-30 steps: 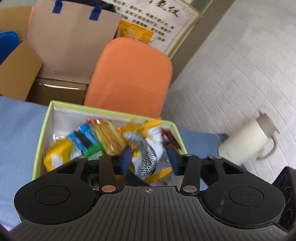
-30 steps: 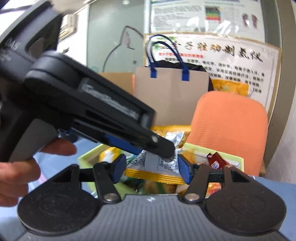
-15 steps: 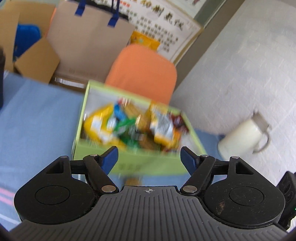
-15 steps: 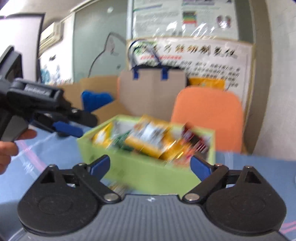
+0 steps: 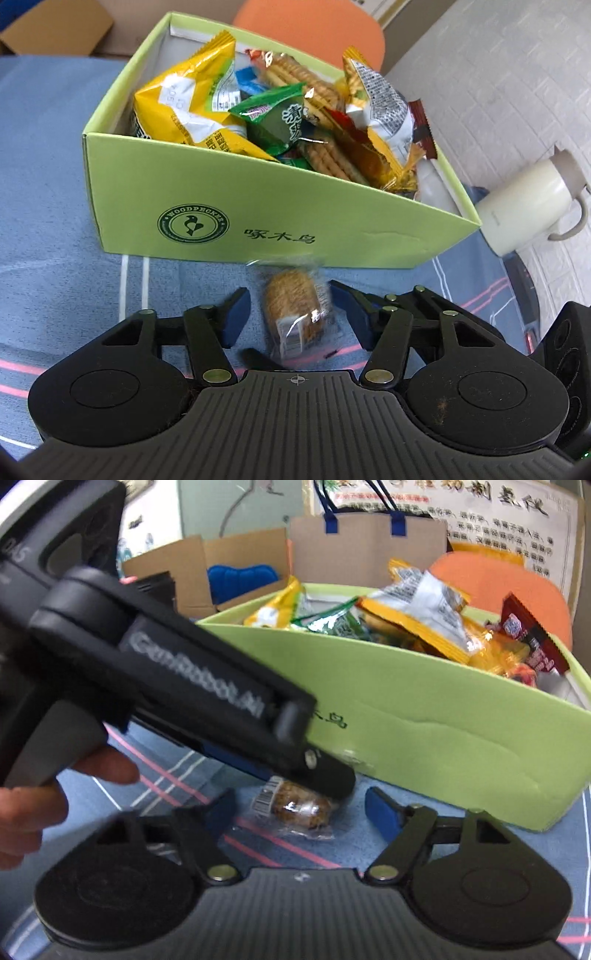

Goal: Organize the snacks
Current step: 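Grasp the clear cookie pack and release it into the green box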

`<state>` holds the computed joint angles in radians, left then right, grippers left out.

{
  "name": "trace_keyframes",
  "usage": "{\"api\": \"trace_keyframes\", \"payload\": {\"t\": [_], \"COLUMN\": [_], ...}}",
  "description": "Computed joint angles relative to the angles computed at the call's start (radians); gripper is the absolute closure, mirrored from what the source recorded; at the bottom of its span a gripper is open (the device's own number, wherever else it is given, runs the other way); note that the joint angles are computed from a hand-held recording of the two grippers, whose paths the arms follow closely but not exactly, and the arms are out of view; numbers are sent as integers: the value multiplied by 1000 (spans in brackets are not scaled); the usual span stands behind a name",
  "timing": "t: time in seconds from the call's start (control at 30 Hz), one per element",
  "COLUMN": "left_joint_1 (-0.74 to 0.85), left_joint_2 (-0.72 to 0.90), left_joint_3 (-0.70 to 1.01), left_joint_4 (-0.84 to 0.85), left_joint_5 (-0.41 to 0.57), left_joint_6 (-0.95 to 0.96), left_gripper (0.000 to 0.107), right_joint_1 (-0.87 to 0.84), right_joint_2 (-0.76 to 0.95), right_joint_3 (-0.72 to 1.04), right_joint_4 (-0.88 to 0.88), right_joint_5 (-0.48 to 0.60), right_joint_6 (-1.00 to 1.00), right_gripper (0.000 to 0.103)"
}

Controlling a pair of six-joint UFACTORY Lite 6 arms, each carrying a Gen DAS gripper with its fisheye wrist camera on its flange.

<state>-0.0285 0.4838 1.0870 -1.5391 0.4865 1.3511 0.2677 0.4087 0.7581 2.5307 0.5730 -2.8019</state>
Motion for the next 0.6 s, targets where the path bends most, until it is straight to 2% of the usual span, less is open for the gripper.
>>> {"api": "trace_keyframes", "payload": {"t": [0.03, 0.13, 0.23, 0.33, 0.43, 0.6], "left_joint_1": [5, 11, 12, 30, 59, 58], "left_joint_2": [4, -83, -213, -352, -376, -163], "left_joint_3": [-8, -123, -232, -259, -133, 261], "left_joint_4": [-4, -74, -102, -67, 66, 325], "left_joint_5": [34, 62, 69, 55, 44, -4], "left_joint_6": [7, 68, 79, 30, -120, -415], "left_gripper": [89, 89, 90, 90, 90, 90], "right_joint_1": [10, 21, 50, 77, 90, 57], "right_joint_2": [-12, -83, -222, -364, -380, -133], "right_joint_3": [-15, -101, -224, -237, -111, 322], "right_joint_4": [35, 60, 118, 93, 28, -301], "right_joint_5": [-4, 17, 26, -30, -89, -167], "right_joint_6": [-44, -64, -119, -106, -65, 261], "right_gripper": [43, 44, 46, 45, 45, 46]}}
